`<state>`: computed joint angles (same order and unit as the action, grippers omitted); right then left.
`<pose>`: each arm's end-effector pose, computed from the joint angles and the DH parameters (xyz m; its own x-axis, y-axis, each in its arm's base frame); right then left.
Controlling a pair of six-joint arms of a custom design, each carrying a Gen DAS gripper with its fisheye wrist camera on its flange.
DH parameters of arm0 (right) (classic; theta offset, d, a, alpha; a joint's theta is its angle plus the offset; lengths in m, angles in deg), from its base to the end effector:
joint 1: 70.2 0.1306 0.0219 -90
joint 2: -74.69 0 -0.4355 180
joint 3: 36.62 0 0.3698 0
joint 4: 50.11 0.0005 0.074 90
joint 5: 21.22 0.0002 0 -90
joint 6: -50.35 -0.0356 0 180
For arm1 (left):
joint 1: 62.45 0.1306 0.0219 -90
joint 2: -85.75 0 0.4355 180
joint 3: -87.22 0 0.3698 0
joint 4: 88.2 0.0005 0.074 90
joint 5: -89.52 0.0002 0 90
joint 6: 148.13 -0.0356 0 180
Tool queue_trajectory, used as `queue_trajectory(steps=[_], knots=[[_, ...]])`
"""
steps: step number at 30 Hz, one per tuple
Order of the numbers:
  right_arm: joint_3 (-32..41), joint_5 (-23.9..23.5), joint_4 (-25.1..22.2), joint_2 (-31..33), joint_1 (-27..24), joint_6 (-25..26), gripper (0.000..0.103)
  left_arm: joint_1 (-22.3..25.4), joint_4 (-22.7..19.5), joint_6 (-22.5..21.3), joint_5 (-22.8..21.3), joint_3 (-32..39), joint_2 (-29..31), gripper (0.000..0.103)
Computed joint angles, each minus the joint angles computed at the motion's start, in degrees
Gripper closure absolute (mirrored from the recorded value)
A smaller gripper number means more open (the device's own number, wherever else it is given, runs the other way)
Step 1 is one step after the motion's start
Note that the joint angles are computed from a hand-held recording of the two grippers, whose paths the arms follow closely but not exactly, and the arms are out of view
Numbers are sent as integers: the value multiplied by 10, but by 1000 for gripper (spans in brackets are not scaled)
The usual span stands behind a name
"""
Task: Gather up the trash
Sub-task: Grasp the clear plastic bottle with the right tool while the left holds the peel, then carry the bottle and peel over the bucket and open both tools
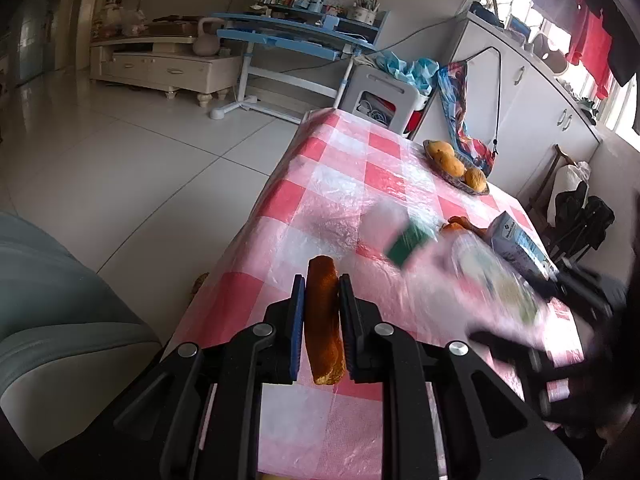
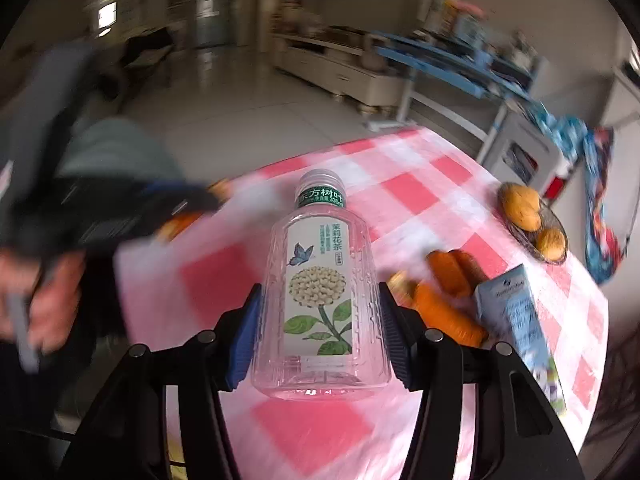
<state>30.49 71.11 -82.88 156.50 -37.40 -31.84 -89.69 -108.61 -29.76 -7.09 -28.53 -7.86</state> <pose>0.3301 0.2104 0.3869 -0.5433 -0.5116 -0.6656 -0.5975 0.7926 -0.1215 0.3728 -0.1879 0.3518 -0.7092 -0.1658 -0.6852 0.0480 0.9583 -0.2816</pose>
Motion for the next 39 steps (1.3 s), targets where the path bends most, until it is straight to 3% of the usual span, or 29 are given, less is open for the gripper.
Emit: queue_trajectory(steps=[4,12,14,17,23,25,28,34,39], knots=[[-39,-9,-14,-49,-1,1,49,-4,-2,-3,-1,1,3,87],[-88,-19,-54,-122,-85,-53,48,-9,16,-8,40,-3,4,87],[-91,-27,-58,-125,-96,-63,40,-7,20,0,54,-6,5,87],[-89,-20,-47,-127,-83,-66,34,-7,20,5,54,-6,7,87],[-85,-6,-50,-112,-71,-59,33,-13,9,-4,40,0,14,87],[-85,-2,-51,-109,-72,-70,33,-14,5,-5,39,1,15,87],[-85,1,-60,-100,-78,-91,48,-17,-6,-10,32,5,19,87],[-97,-23,-45,-113,-85,-118,49,-32,-30,-34,5,16,31,87],[-105,-54,-18,-139,-78,-138,49,-33,-1,-37,20,-1,6,87]])
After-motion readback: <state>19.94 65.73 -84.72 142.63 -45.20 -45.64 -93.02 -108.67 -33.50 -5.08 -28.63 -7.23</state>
